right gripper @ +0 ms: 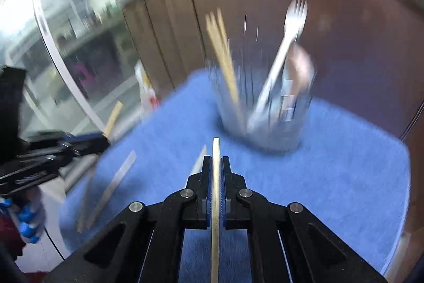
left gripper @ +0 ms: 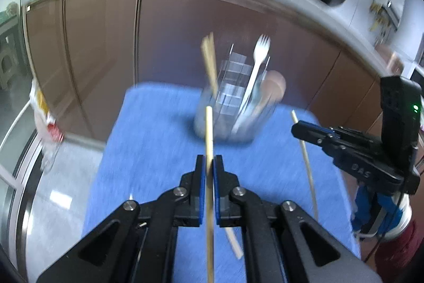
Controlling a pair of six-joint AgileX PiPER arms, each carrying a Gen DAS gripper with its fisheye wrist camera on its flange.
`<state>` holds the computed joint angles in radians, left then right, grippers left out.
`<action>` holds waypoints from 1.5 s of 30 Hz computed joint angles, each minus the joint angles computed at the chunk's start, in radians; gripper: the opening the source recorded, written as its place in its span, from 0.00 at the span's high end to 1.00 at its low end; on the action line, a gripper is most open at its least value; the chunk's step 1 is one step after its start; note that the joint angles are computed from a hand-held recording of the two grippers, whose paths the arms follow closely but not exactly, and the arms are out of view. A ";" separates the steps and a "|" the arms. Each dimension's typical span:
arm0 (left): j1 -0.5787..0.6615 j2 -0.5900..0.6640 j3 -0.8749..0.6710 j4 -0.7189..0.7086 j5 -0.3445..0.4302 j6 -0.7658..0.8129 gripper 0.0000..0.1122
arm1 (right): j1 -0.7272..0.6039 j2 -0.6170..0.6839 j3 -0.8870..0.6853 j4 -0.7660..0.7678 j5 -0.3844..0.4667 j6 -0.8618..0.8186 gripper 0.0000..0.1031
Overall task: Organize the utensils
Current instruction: 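Lift both held chopsticks up toward the holder with both tools, then lower both chopsticks into the holder and open both tools, then withdraw both open tools from the holder back over the last chopsticks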
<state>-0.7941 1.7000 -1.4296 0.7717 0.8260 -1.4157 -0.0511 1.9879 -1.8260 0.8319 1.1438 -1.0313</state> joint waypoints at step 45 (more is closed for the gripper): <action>0.067 0.386 -0.484 0.519 0.118 -0.263 0.74 | -0.083 0.012 0.112 0.624 -0.340 -0.454 0.66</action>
<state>-0.7273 2.0858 -1.9139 1.2907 0.9437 -1.6788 -0.1337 1.9997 -1.7137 1.4557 0.8035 -1.4855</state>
